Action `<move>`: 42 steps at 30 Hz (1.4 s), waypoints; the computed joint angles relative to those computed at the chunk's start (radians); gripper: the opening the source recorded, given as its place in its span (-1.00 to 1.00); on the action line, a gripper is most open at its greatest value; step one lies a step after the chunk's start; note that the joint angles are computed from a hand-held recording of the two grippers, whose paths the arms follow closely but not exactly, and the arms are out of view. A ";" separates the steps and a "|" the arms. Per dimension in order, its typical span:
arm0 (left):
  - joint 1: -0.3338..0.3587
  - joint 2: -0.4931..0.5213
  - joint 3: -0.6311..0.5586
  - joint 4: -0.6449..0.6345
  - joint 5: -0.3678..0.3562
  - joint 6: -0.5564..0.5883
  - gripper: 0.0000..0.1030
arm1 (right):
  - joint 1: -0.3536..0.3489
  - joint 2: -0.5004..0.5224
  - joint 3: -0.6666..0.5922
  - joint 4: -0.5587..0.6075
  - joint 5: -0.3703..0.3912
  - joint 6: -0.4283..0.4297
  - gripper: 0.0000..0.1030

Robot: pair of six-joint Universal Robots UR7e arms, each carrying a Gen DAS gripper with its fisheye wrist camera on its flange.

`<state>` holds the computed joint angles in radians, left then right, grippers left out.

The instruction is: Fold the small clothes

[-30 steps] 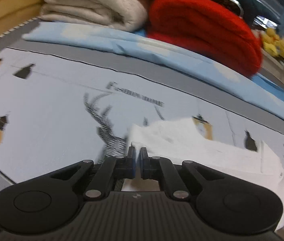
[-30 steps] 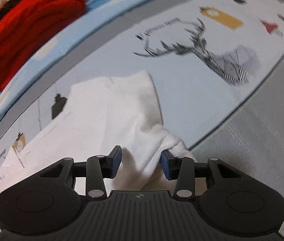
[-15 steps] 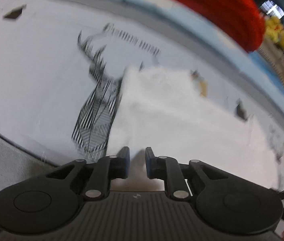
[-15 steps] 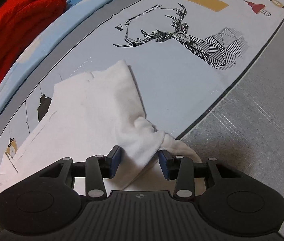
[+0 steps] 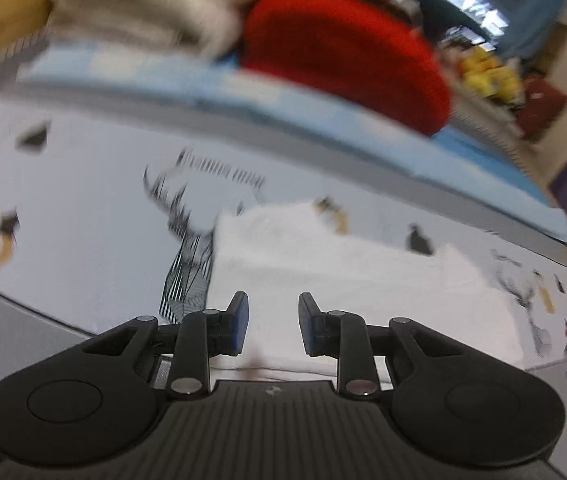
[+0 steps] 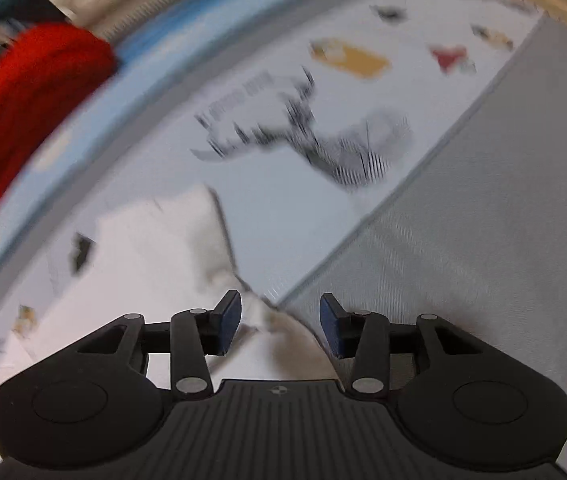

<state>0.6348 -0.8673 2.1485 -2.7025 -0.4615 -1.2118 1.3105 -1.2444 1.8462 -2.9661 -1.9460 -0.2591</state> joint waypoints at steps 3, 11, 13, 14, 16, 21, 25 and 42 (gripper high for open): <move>-0.094 -0.048 0.023 0.232 0.026 -0.194 -0.44 | -0.020 -0.112 0.086 -0.049 0.191 -0.136 -0.12; -0.440 -0.140 0.139 0.604 -0.181 -0.568 -0.55 | -0.178 -0.540 0.324 0.145 0.556 -0.512 -0.12; -0.512 -0.124 0.191 0.570 -0.273 -0.669 -0.81 | -0.246 -0.628 0.356 0.223 0.583 -0.573 -0.12; -0.540 -0.109 0.214 0.548 -0.317 -0.721 -0.82 | -0.288 -0.664 0.370 0.258 0.591 -0.609 -0.12; -0.565 -0.077 0.244 0.496 -0.407 -0.795 -0.90 | -0.367 -0.709 0.395 0.307 0.584 -0.655 -0.19; -0.542 -0.047 0.319 0.308 -0.550 -0.836 -0.84 | -0.428 -0.651 0.378 0.387 0.344 -0.529 -0.37; -0.533 -0.057 0.371 0.210 -0.600 -0.856 -0.61 | -0.414 -0.600 0.379 0.361 0.264 -0.547 -0.25; -0.496 0.023 0.297 0.271 -0.619 -0.714 -0.92 | -0.396 -0.542 0.469 0.147 0.123 -0.714 -0.73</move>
<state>0.1392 -0.8444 2.4456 -2.4311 -1.0802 -1.9261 0.9148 -1.7865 2.3148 -2.8189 -1.8232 -0.9735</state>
